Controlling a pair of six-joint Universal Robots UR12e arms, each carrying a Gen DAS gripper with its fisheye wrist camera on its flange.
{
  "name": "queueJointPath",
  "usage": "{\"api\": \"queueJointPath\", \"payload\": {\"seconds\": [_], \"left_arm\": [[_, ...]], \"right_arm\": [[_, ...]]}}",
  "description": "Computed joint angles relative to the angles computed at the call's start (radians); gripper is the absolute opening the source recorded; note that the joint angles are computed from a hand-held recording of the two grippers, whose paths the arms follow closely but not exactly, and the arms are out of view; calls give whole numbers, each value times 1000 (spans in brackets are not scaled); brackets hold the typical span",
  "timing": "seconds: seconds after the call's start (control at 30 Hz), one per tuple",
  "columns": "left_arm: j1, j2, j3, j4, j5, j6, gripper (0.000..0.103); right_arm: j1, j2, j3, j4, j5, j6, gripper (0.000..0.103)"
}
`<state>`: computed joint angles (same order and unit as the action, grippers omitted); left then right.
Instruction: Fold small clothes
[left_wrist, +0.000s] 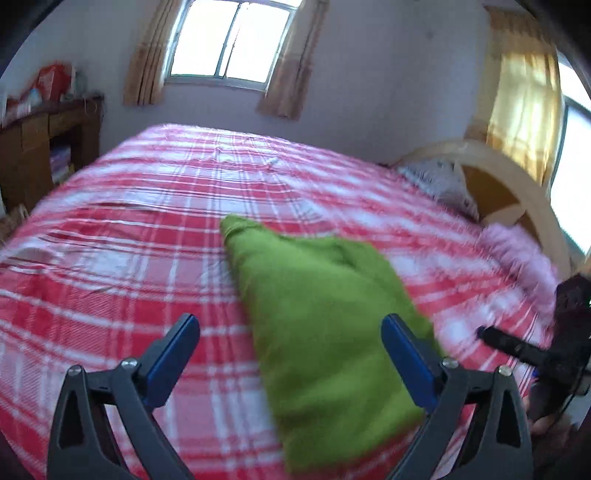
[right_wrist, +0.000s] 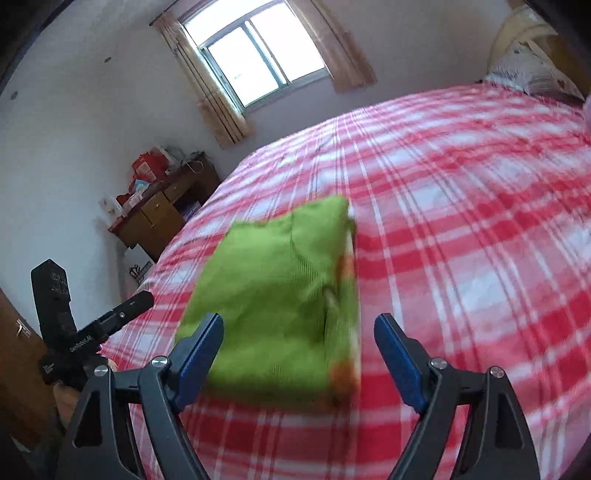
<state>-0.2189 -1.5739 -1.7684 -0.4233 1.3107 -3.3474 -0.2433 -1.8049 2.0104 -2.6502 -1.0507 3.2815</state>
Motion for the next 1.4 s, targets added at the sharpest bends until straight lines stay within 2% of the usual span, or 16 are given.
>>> {"api": "queueJointPath", "payload": {"seconds": [0.03,0.13,0.27,0.3,0.33,0.37,0.43,0.57,0.67,0.8,0.83,0.97,1.1,1.23,1.33,1.4], "left_arm": [[6,-18,16,-9,-19,-31,100],[19,-67,55,-38,-89,-107,87],[16,-125,85,-101,-135,-152,86],[15,-125,83,-122,-131,-150,86],[22,-132,72,-129,-167,-166,86],[26,-128,58,-94,-181,-176,86],[43,-119,42,-86,-244,-147,86],[57,-108,27,-86,-296,-101,84],[48,-109,34,-98,-278,-86,83],[47,-107,40,-116,-264,-77,68],[47,-103,36,-119,-264,-84,66],[39,-92,42,-158,-250,-94,53],[38,-43,39,-290,-246,-46,51],[41,57,-11,-442,-239,16,51],[35,134,-62,-503,-222,61,52],[40,171,-94,-525,-234,68,57]], "right_arm": [[2,18,-15,-1,2,-6,84],[18,90,-69,1,-12,-27,84],[31,161,-107,15,-17,-30,84],[33,174,-112,25,-10,-32,81],[35,189,-118,49,16,-39,74],[34,198,-122,69,47,-48,71],[36,203,-116,77,94,-62,71],[19,202,-111,107,185,-119,71],[22,212,-122,116,154,-101,71],[44,230,-147,130,108,-99,70],[48,229,-152,145,99,-100,65],[56,212,-161,212,98,-92,42],[55,163,-141,288,126,-122,40],[34,83,-86,411,215,-189,39],[24,10,-40,520,264,-277,39],[17,-38,-8,583,292,-327,39]]}}
